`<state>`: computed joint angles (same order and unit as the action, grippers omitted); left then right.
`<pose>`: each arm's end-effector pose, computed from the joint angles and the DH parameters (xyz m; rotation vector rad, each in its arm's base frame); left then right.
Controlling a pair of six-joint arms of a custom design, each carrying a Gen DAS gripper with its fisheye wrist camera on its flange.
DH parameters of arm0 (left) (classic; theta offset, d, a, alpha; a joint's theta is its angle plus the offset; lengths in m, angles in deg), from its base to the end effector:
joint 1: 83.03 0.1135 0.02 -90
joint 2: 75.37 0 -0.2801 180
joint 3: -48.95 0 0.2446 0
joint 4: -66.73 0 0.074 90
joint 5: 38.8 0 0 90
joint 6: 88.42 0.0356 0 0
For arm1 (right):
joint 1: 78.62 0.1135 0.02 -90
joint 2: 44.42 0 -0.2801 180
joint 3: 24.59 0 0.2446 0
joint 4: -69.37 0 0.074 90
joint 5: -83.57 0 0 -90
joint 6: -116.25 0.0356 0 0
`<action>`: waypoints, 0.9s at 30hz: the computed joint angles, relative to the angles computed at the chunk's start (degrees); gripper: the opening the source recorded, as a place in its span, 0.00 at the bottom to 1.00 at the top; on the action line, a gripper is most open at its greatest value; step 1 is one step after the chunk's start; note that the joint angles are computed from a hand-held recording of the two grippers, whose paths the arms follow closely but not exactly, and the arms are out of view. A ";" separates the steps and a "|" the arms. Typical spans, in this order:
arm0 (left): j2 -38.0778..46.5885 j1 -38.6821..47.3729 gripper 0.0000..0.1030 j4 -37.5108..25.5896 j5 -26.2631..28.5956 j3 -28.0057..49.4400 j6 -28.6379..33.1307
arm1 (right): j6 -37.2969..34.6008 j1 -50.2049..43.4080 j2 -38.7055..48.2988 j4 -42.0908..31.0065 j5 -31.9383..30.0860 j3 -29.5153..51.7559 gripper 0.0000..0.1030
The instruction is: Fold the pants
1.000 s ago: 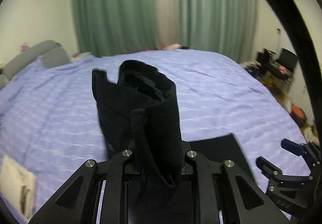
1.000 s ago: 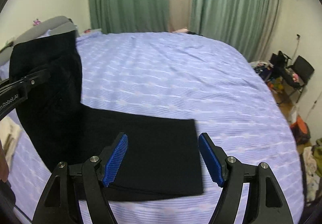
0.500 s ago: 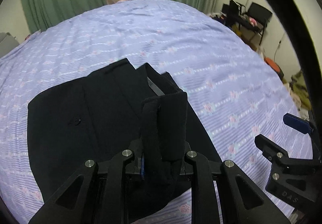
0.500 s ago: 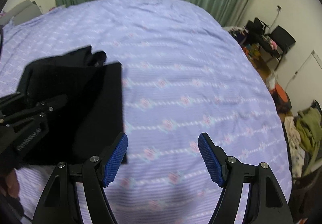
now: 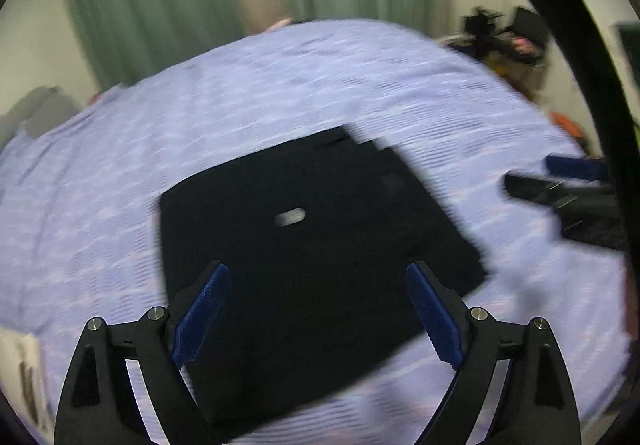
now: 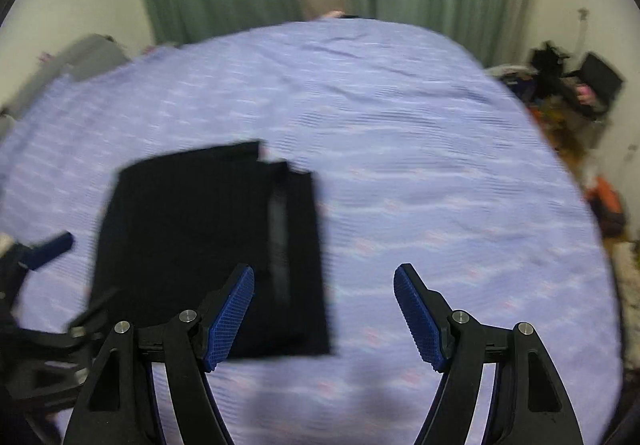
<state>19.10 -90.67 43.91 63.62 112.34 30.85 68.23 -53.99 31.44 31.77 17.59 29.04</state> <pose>0.3116 -0.0495 0.1786 0.8692 2.3266 -0.1135 0.2165 0.0833 0.2005 0.5143 2.4287 -0.0738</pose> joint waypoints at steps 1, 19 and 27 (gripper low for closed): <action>2.96 1.45 0.88 0.86 -1.97 1.88 -0.19 | -2.55 -1.74 1.40 5.59 -3.22 -0.47 0.71; 19.56 3.58 0.88 10.61 -6.11 12.36 -10.26 | -18.44 -14.85 35.75 27.53 -21.39 15.57 0.45; 19.63 4.47 0.88 8.62 -4.66 11.60 -9.49 | -18.26 -17.34 36.66 30.00 -31.50 12.78 0.34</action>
